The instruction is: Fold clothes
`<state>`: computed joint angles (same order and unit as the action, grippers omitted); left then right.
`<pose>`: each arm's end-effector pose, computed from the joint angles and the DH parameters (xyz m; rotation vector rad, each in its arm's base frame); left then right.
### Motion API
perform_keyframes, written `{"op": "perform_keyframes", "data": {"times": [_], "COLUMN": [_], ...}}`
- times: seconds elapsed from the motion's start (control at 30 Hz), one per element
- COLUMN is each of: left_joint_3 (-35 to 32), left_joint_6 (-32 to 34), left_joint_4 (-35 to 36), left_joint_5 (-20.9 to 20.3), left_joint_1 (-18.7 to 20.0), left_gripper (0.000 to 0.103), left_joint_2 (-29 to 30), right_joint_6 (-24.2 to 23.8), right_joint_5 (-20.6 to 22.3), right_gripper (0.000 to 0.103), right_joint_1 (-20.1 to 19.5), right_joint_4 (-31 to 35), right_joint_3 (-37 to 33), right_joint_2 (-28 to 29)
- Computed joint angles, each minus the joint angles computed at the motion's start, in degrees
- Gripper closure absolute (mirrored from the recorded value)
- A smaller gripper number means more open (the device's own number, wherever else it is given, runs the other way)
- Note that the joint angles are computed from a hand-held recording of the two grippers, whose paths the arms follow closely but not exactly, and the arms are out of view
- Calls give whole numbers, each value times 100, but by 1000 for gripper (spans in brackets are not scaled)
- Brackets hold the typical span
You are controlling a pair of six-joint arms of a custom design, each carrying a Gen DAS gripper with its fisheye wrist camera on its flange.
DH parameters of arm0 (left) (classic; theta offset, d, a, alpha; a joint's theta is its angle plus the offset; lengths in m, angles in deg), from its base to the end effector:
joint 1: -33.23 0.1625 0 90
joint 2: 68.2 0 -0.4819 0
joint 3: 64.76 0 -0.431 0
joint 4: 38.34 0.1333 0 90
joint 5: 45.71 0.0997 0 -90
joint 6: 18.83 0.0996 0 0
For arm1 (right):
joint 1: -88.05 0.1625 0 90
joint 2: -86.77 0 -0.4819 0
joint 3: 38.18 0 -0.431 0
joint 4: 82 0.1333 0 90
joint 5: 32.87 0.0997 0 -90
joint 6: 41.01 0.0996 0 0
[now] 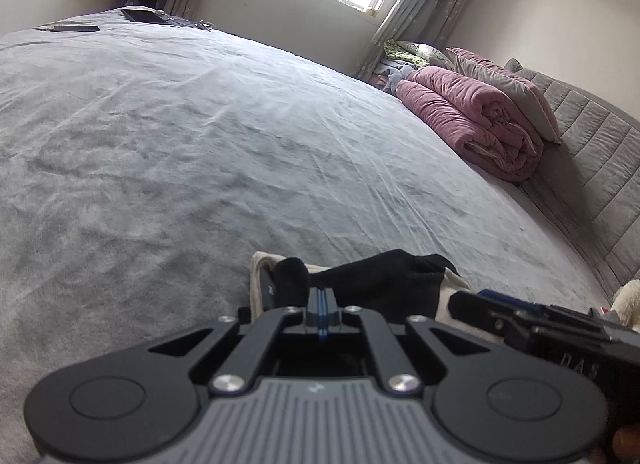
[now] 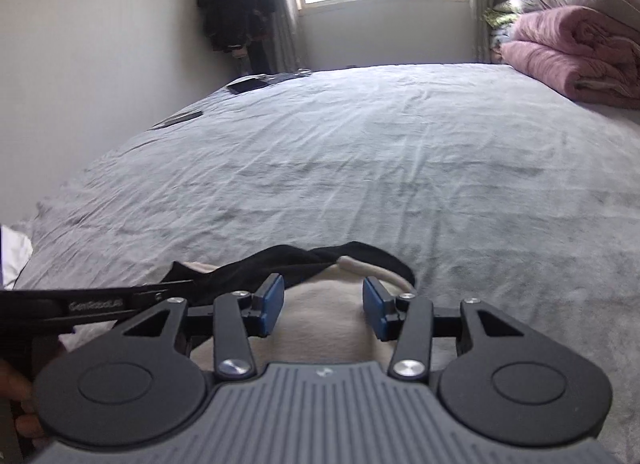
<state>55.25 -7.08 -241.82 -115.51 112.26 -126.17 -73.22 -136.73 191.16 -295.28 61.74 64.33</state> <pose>0.0518 -0.6140 0.2100 0.2858 2.5260 -1.2170 0.2603 -0.6352 -0.0702 0.8761 -2.4441 1.0278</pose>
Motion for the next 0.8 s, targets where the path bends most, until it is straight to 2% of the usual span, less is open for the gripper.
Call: {"op": "perform_keyframes", "data": {"times": [0.2,0.27,0.57,0.67,0.8], "left_joint_3": [5,17,74,69,82], "left_joint_6": [-410,-444,-392,-419,-258], "left_joint_4": [199,256,392,479,590], "left_joint_5": [-349,-422,-480,-529,-397], "left_joint_1": [128,158,137,165,140], "left_gripper": [100,100,98,99,99], "left_joint_2": [-190,-230,-338,-378,-396], "right_joint_6": [-789,-920,-831,-696,-712], "right_joint_5": [76,-3,-165,-57,69], "right_gripper": [55,55,55,57,61], "right_joint_1": [239,287,346,365,369], "right_joint_4": [32,-36,-157,-319,-317], "right_joint_3": [-81,-149,-265,-131,-22], "right_joint_2": [336,456,576,547,577]}}
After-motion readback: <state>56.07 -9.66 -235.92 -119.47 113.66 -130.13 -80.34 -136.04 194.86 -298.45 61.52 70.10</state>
